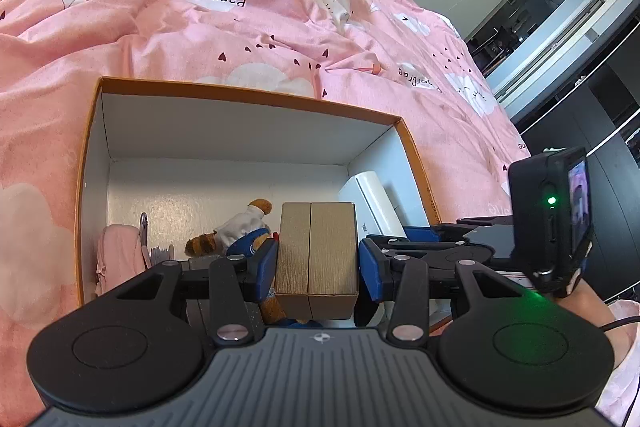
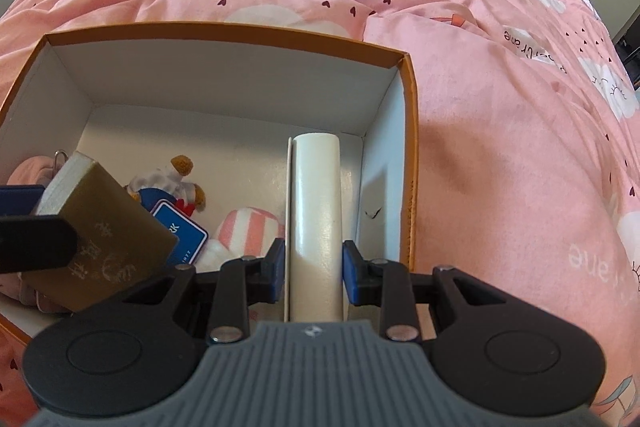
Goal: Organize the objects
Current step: 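Lower the gold box and white long box into the orange box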
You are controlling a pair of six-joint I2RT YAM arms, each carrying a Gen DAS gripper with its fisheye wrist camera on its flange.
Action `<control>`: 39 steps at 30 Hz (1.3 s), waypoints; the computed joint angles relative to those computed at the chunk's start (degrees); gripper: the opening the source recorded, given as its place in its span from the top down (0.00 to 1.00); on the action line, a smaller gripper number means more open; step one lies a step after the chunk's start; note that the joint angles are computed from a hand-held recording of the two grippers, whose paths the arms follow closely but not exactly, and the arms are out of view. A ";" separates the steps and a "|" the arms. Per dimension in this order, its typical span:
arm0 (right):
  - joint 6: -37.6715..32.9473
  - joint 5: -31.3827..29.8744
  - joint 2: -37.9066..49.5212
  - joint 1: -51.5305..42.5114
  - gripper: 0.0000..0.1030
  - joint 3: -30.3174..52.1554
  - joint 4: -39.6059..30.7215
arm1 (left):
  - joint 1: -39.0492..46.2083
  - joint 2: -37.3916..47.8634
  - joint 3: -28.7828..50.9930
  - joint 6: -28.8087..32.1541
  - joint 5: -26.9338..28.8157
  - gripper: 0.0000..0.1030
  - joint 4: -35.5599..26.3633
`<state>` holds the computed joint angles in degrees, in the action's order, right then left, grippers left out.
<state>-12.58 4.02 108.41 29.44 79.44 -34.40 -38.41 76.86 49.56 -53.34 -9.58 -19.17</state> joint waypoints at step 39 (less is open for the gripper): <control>-13.84 -4.14 -2.24 -2.16 0.81 2.54 -0.47 | 4.02 16.71 17.12 7.45 -3.66 0.51 -4.84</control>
